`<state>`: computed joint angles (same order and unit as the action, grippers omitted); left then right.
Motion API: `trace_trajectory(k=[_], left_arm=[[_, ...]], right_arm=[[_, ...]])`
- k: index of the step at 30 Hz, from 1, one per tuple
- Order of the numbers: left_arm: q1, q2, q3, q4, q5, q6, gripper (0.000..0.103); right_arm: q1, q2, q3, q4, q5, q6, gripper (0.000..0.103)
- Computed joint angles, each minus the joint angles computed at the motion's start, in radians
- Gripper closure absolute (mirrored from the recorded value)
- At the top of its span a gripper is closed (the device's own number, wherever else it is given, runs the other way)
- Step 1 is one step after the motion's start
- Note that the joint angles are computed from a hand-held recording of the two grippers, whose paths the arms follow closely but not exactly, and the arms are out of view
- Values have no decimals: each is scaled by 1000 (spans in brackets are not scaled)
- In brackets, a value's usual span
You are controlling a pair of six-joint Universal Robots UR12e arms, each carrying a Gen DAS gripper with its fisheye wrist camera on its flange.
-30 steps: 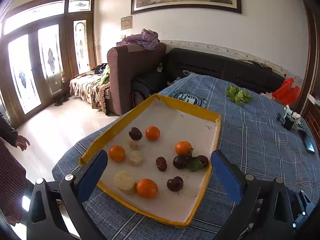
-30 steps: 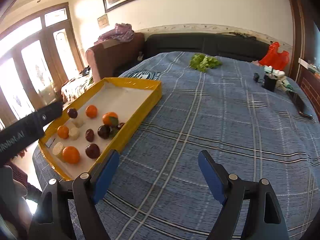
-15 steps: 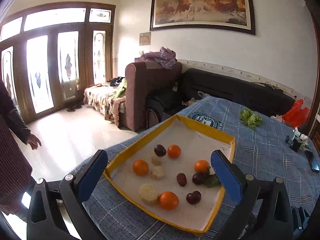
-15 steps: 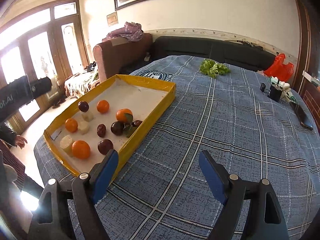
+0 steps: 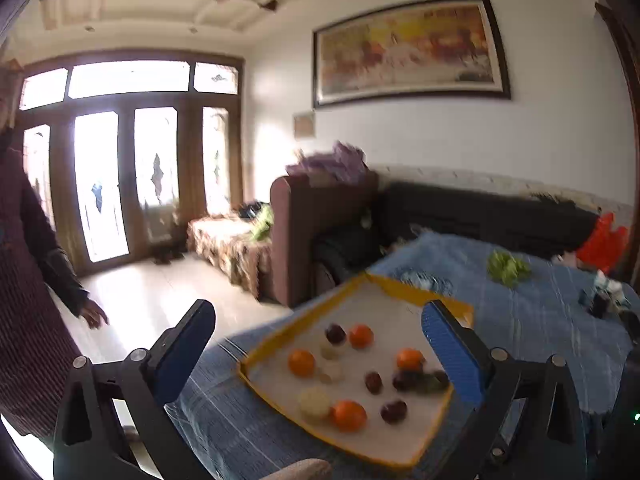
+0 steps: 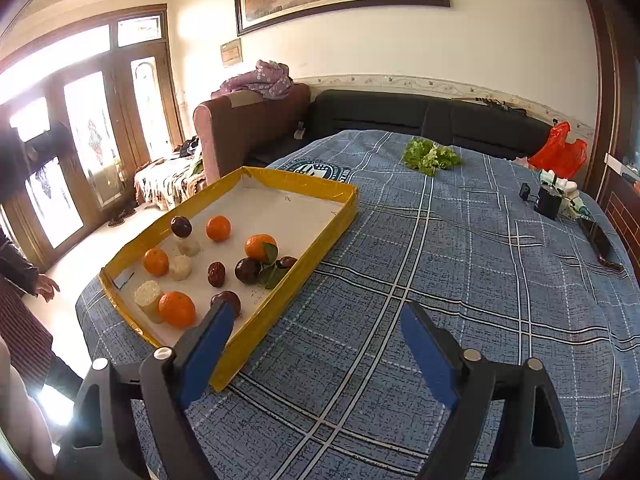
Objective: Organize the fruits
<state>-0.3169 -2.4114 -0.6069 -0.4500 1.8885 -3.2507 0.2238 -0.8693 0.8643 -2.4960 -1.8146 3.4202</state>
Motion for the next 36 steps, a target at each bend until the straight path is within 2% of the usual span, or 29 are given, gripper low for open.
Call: trace_trajectory(k=[5,10,20,29,36], left_arm=[[13,-6,29,-137,-102,-46,0],[19,-22,69,-250,-140,-64,0],[18,-36,99,-354,-158,-46,0],[18,-65,159,-450,-172,-34,0],[18,-76,182,-483,-182,-36,0]], right_arm=[[-1,-10,20,-21,-13,-1,9],[9,-11,28,-50,-71,-20,3],[10,-5,18,-34,-57,-35,3],[8,10,-10,42,-44,-18,3],[8,12,-13,61,-32,-17,3]])
